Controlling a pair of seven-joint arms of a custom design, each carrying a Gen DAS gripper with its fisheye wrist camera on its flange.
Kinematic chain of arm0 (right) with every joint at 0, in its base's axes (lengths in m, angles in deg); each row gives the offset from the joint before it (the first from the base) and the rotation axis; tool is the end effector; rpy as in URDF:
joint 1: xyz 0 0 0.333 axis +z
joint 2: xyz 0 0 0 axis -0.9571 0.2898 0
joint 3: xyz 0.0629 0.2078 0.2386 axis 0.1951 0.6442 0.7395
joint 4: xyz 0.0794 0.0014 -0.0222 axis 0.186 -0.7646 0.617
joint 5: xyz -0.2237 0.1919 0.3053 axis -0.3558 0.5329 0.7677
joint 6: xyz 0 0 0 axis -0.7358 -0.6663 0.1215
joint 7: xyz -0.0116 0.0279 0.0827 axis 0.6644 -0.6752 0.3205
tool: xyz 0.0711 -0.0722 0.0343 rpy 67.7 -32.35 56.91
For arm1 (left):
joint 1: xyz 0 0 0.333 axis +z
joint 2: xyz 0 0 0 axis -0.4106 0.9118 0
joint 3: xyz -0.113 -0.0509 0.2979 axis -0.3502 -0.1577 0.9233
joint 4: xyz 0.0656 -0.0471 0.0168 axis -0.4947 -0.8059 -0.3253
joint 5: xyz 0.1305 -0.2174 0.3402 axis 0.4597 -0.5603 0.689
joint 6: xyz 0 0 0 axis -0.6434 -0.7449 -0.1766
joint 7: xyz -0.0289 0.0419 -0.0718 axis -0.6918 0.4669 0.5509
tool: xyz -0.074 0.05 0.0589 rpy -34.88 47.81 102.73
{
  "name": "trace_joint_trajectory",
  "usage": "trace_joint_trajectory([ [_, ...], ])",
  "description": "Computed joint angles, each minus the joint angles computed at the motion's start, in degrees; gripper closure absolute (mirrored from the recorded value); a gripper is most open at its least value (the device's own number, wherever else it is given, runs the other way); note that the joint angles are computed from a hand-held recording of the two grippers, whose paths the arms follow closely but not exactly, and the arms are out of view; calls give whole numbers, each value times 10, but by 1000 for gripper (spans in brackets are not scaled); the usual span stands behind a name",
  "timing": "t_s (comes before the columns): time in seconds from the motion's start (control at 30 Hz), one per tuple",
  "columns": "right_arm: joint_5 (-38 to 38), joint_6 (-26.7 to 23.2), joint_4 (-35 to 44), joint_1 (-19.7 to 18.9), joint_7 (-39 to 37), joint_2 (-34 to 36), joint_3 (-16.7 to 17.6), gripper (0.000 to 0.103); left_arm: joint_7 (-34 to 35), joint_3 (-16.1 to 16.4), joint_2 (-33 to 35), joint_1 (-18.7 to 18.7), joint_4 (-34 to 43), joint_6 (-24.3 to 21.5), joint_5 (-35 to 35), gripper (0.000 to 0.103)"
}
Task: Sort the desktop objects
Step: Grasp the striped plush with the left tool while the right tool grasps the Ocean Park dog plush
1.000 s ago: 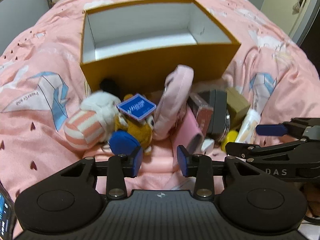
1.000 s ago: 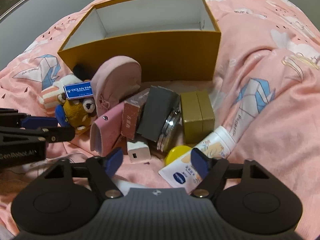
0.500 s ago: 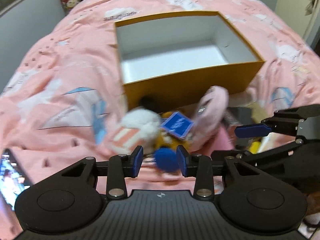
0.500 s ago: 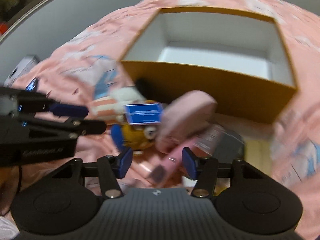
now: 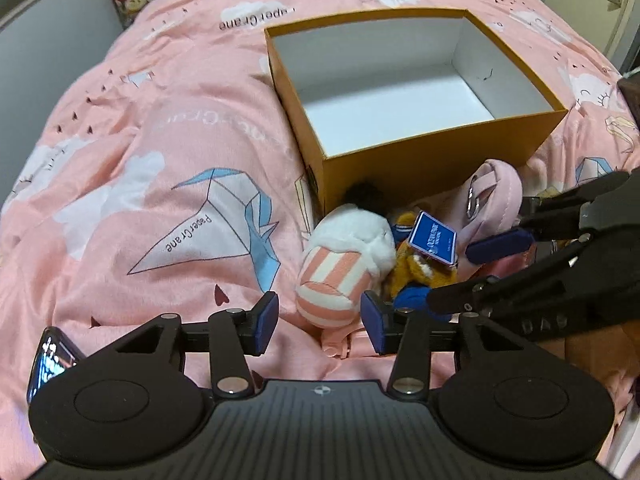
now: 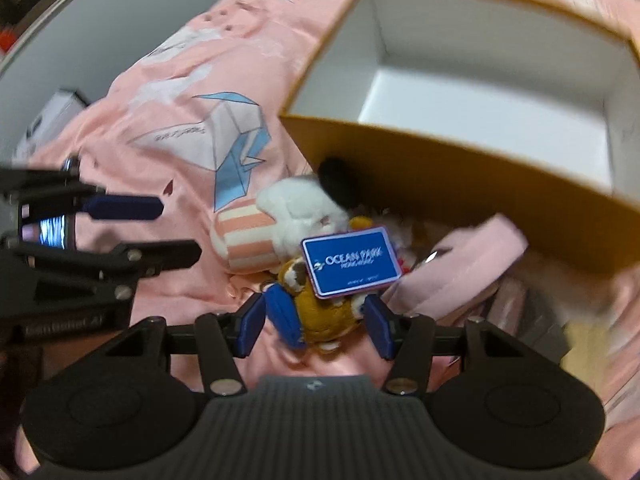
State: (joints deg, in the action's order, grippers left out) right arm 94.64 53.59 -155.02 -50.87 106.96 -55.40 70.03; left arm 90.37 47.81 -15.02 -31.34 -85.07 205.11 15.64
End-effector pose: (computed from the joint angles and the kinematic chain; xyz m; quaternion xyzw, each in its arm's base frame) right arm 0.4762 0.2569 0.5290 -0.8850 0.3847 0.0715 0.2523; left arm 0.3973 -0.1305 0.5572 -0.6733 0.7080 -0.1339 0.1658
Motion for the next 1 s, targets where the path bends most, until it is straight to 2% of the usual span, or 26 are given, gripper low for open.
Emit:
trace_joint_trajectory([
  [0.07, 16, -28, 15, -4, 42, 16, -3, 47, 20, 12, 3, -5, -2, 4, -7, 50],
  [0.2, 2, -30, 27, -11, 125, 36, 7, 44, 73, 29, 15, -17, -2, 12, -26, 48],
  [0.33, 6, -31, 37, -13, 161, 53, 9, 35, 120, 37, 35, -19, 8, 8, -46, 48],
  [0.5, 16, -24, 47, -16, 198, 74, 12, 32, 162, 33, 64, -15, 21, 7, -48, 47],
  [0.63, -7, -8, 47, -11, 197, 78, 20, 30, 184, 28, 85, -12, 31, 4, -50, 47],
  [0.83, -5, 1, 37, -10, 180, 70, 17, 40, 166, 7, 95, -4, 26, 23, -26, 44],
  [1.0, 19, -10, 23, -15, 150, 50, 6, 42, 107, -2, 61, -3, 1, 29, -26, 49],
])
